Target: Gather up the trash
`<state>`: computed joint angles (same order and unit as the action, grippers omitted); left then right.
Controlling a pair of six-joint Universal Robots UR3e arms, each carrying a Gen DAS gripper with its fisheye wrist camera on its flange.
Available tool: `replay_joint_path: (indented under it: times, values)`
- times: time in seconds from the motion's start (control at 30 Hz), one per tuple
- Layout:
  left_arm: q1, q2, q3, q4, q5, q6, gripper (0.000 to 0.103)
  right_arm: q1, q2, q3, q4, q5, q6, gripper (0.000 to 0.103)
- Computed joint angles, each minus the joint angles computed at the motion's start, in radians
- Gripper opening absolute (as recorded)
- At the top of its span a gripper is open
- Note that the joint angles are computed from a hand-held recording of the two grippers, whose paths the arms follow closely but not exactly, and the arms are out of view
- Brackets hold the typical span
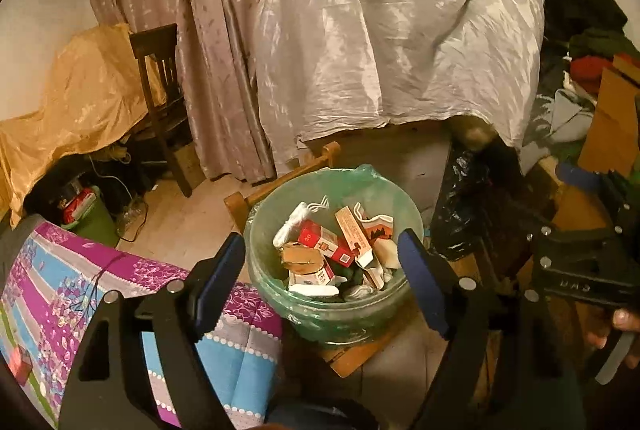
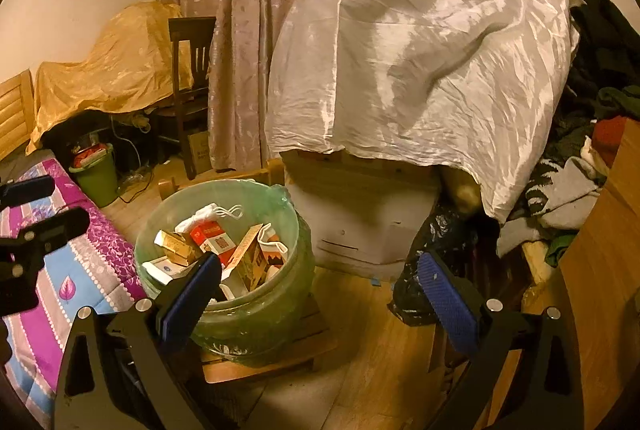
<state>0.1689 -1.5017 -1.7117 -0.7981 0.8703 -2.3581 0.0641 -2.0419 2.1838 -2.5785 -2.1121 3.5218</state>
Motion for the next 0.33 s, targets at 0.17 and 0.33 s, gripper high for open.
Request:
replay_joint_path:
  times: [0.17,0.33]
  values:
    - [-0.016,-0.013,0.034,-0.03,0.041,-0.023,0.075,-0.002,0.005,-0.004,0.008,0.001,0.003,0.098]
    - [-0.003,-0.028,0.074,-0.083,0.027,-0.056,0.075,0.01,0.022,-0.01,0.004,-0.003,0.004,0.098]
